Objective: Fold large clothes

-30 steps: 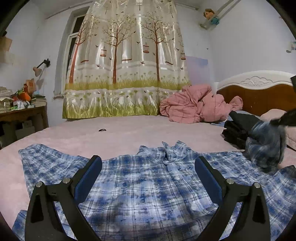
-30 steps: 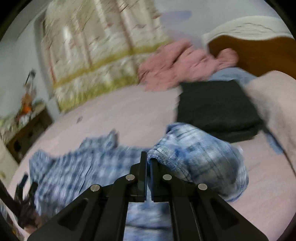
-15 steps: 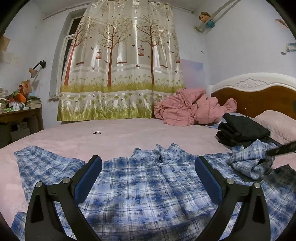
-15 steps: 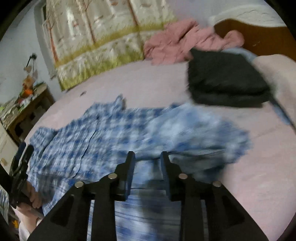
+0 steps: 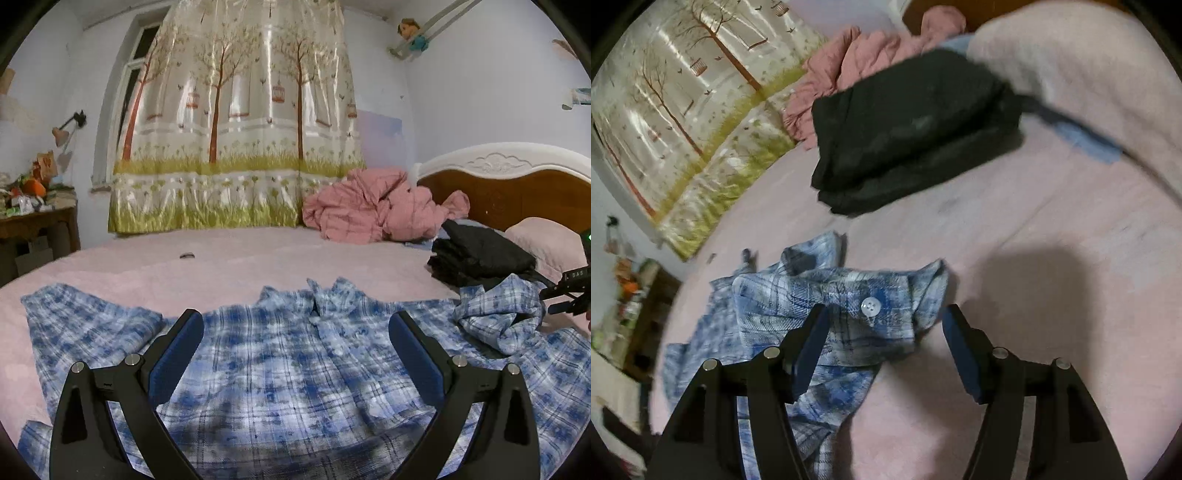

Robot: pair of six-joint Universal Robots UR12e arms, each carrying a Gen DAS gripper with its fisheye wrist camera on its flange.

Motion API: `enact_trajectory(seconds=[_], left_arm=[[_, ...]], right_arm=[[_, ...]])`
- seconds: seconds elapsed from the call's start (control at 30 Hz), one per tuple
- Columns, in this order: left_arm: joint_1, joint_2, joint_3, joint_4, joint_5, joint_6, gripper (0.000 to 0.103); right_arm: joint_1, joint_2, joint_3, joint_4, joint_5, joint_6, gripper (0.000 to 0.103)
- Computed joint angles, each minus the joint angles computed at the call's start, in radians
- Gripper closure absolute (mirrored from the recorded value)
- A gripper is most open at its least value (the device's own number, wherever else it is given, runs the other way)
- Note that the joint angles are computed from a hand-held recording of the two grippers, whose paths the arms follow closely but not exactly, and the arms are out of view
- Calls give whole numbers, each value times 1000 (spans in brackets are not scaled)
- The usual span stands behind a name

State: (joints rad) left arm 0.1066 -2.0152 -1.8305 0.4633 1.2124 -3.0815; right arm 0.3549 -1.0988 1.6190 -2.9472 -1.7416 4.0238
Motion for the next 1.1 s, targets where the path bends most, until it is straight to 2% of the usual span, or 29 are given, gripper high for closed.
enact_trajectory(seconds=[0.13,0.2,0.37,0.43,0.57,0.7,0.87,1.0,1.1], left_arm=[[7,-1,0,4,-19,-13,3],[6,-2,0,10,-17,-10,3],[6,-3,-2,17,-20,6,3],[5,-3,-2,17,-19,6,3],[6,-3,-2,20,-23,-8,3],[4,-4,-9,56,-20,-1,3],[5,-4,-21,117,-43,15,3],[11,-2,-20,119,-40,-8,3],[18,-2,-15,105,-43,-41,3]], right_arm=[[-7,25,-3,-62,37,43,37],[-5,36,-12,-78,45,37,37],[17,51,-67,-11,40,-91,85],[31,53,-85,10,20,-129,95],[70,58,-125,4,-17,-200,96],[120,76,-199,-6,-28,-297,97],[159,127,-300,-22,83,-305,97],[186,206,-413,71,192,-338,96],[206,234,-446,130,189,-370,96]])
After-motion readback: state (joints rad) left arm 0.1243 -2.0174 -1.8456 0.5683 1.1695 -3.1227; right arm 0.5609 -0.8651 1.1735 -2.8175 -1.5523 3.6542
